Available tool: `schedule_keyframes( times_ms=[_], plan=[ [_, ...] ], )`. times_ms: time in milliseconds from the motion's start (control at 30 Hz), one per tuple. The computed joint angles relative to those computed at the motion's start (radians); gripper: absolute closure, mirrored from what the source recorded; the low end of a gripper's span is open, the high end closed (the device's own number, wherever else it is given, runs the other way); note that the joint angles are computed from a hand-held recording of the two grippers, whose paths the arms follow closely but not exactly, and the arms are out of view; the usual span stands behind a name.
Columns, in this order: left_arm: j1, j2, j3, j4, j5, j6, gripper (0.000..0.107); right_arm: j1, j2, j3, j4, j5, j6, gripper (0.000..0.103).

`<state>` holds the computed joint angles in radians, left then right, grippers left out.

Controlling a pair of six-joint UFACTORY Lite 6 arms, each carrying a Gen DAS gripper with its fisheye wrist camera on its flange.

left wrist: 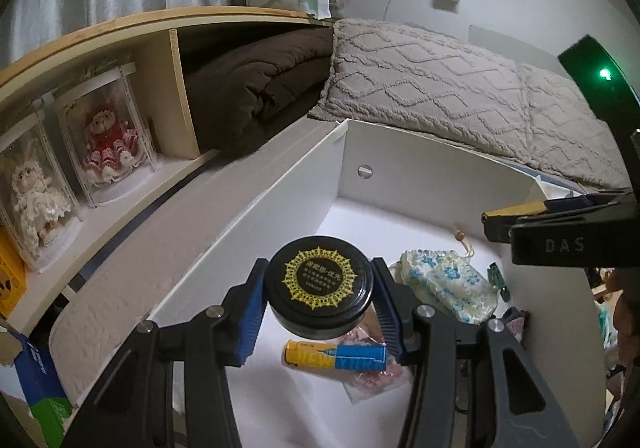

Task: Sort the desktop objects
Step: 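Open the left tool to drop the black tin while the right tool releases the gold bar into the box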

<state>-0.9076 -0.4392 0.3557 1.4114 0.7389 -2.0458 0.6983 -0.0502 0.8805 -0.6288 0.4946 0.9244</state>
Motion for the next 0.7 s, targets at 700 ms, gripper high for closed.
schedule_keyframes(
  times_ms=[700],
  plan=[
    [-0.095, -0.372, -0.095, -0.098, 0.14, 0.07, 0.036, 0.096, 0.104, 0.049, 0.224, -0.013, -0.342, 0.025]
  ],
)
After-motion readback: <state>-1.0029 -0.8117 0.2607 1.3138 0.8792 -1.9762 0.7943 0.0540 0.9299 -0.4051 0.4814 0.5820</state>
